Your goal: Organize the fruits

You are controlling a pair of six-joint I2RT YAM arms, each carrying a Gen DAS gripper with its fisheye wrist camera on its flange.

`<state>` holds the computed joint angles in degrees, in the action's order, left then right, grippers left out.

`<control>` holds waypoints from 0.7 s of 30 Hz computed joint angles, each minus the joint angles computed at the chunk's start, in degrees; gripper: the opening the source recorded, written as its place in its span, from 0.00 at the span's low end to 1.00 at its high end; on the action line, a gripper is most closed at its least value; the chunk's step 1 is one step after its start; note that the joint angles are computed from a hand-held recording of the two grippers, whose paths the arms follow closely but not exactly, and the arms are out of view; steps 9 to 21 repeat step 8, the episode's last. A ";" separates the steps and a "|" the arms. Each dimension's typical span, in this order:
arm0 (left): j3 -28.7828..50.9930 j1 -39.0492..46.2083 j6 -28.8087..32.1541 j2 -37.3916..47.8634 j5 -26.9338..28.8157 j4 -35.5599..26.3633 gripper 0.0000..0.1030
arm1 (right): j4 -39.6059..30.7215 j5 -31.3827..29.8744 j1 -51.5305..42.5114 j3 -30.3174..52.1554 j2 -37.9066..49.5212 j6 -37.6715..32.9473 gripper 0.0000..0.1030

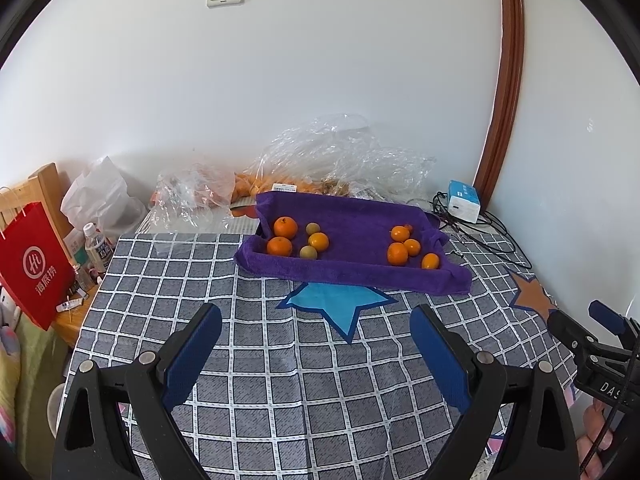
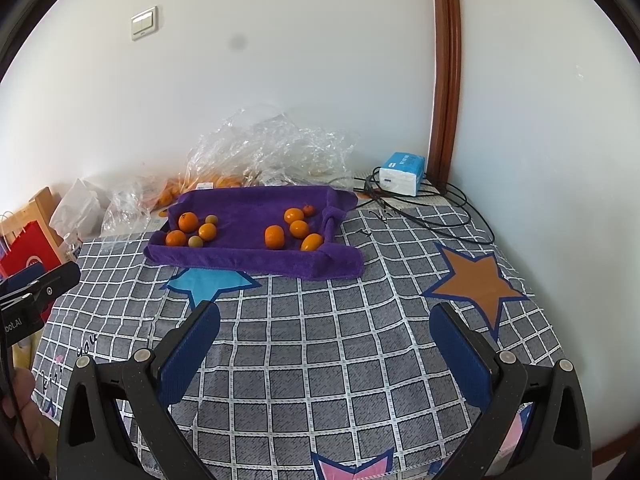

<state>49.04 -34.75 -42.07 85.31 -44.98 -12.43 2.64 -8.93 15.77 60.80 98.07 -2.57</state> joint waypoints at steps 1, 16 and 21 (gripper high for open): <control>0.01 -0.04 -0.02 -0.03 -0.13 0.02 0.93 | -0.06 -0.07 0.01 0.09 0.05 -0.04 1.00; -0.21 0.54 -0.03 0.17 -0.47 0.53 0.93 | 0.40 0.09 0.24 0.23 0.75 -0.04 1.00; -0.21 0.54 -0.03 0.17 -0.47 0.53 0.93 | 0.40 0.09 0.24 0.23 0.75 -0.04 1.00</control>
